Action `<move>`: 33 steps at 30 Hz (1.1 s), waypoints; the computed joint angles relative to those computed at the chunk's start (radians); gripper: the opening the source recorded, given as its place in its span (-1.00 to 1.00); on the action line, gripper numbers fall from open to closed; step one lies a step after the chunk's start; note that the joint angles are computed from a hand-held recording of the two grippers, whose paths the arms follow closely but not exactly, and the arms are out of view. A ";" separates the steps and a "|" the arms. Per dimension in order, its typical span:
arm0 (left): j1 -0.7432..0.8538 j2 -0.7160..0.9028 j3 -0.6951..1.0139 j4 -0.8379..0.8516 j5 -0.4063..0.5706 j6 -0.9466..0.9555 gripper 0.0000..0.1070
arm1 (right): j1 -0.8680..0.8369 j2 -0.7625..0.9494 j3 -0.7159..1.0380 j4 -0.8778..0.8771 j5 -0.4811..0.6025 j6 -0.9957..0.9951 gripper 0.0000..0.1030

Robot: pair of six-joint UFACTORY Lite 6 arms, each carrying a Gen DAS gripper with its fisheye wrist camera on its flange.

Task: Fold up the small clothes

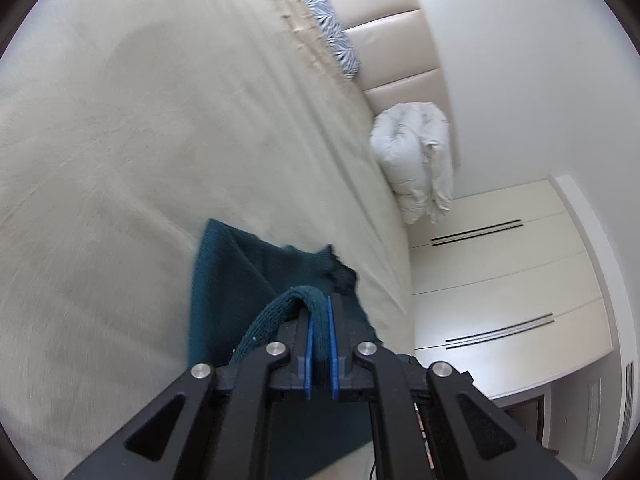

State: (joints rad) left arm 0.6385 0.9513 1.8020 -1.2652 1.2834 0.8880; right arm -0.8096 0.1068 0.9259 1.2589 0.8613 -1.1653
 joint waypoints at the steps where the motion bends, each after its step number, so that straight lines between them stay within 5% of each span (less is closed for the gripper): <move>1: -0.008 0.027 0.031 0.008 -0.018 -0.015 -0.90 | 0.021 0.041 0.022 0.018 -0.025 -0.001 -0.86; 2: -0.015 0.053 0.058 0.019 -0.039 -0.035 -0.80 | 0.037 0.082 0.040 0.041 -0.044 -0.004 -0.86; 3: -0.016 0.072 0.075 0.026 -0.053 -0.050 -0.44 | 0.058 0.134 0.078 0.045 -0.064 0.012 -0.85; 5: 0.001 0.078 0.048 -0.002 -0.063 -0.032 -0.02 | 0.097 0.164 0.090 0.059 -0.137 -0.002 -0.65; 7: 0.012 0.071 0.024 0.002 -0.071 -0.019 0.18 | 0.111 0.168 0.076 0.119 -0.162 -0.073 0.14; 8: 0.021 0.058 0.002 0.021 -0.081 -0.023 0.22 | 0.109 0.164 0.061 0.154 -0.164 -0.104 0.23; 12: 0.051 -0.045 -0.157 0.028 -0.081 0.087 0.22 | 0.078 0.148 0.015 0.189 -0.145 -0.167 0.24; 19: 0.072 -0.349 -0.593 0.032 -0.234 0.422 0.22 | 0.031 0.000 -0.162 0.149 -0.177 -0.322 0.24; 22: 0.083 -0.432 -0.725 0.020 -0.301 0.557 0.02 | 0.008 -0.083 -0.251 0.109 -0.214 -0.388 0.24; 33: 0.037 -0.563 -0.931 -0.105 -0.484 0.807 -0.25 | -0.048 -0.361 -0.549 0.075 -0.271 -0.546 0.16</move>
State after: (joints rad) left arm 0.6757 0.3884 0.8706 -1.3706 0.7996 1.6945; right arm -0.8575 -0.2547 0.3769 1.3338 0.5901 -1.7114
